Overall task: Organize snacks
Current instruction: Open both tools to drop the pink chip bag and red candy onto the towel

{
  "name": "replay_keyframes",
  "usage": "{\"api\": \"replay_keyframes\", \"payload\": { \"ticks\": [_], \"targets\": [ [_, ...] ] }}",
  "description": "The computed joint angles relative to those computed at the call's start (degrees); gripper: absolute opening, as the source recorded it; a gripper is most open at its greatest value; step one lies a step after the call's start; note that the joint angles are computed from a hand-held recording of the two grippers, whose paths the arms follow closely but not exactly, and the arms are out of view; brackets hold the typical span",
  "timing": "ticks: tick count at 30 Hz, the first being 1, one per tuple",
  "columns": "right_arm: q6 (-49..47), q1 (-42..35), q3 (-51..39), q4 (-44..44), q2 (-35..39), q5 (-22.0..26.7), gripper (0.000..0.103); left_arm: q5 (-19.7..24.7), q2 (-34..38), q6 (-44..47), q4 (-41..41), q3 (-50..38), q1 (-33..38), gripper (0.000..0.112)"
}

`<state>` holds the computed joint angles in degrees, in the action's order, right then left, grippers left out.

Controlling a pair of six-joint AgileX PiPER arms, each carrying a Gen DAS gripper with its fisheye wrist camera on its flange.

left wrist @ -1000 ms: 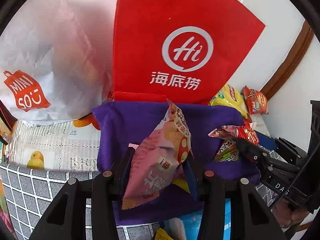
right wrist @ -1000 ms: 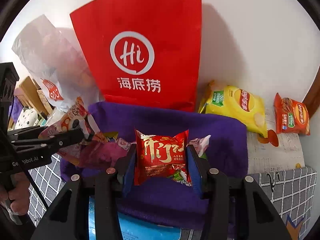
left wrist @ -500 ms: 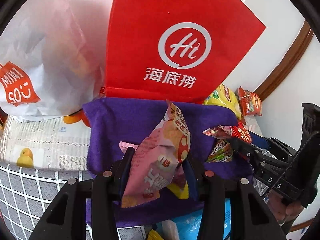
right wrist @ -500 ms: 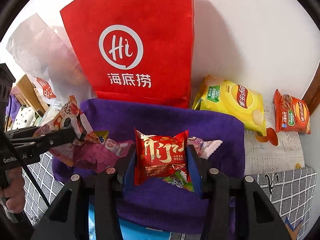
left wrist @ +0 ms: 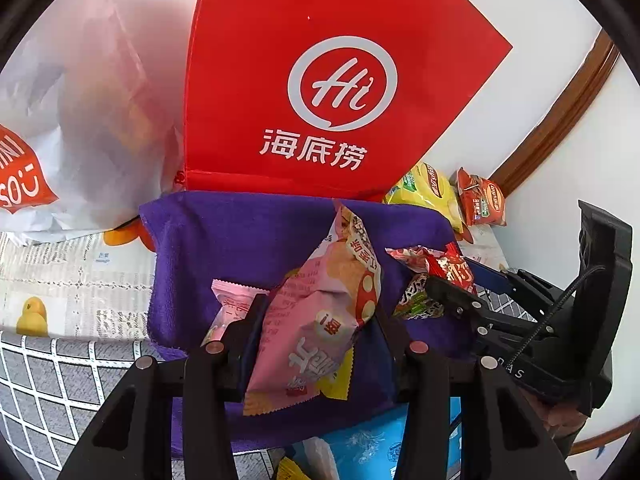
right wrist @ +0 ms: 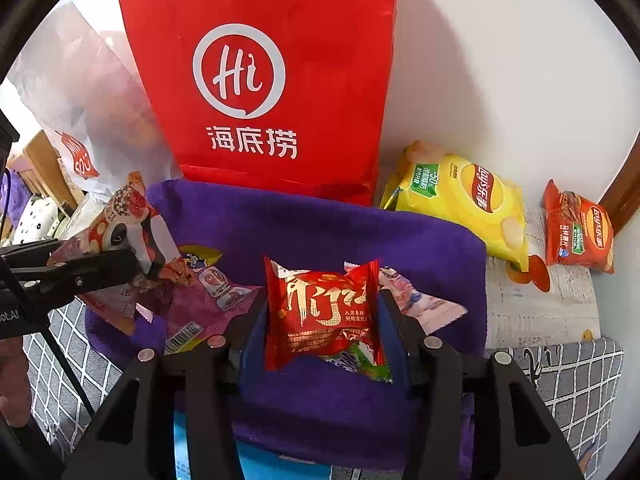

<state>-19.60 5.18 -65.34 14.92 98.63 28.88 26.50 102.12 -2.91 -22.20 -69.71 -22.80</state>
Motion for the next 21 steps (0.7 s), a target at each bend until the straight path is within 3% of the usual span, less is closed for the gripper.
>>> {"api": "replay_keyframes", "payload": {
  "ticks": [10, 21],
  "targets": [
    [4.4, 0.4, -0.1, -5.3, 0.2, -0.6, 0.053, 1.1, 1.7, 2.6, -2.8, -1.3, -0.8, 0.045],
    [1.7, -0.5, -0.6, -2.4, 0.0, 0.2, 0.062, 2.3, 2.7, 5.6, -5.5, -2.2, -0.5, 0.046]
  ]
}}
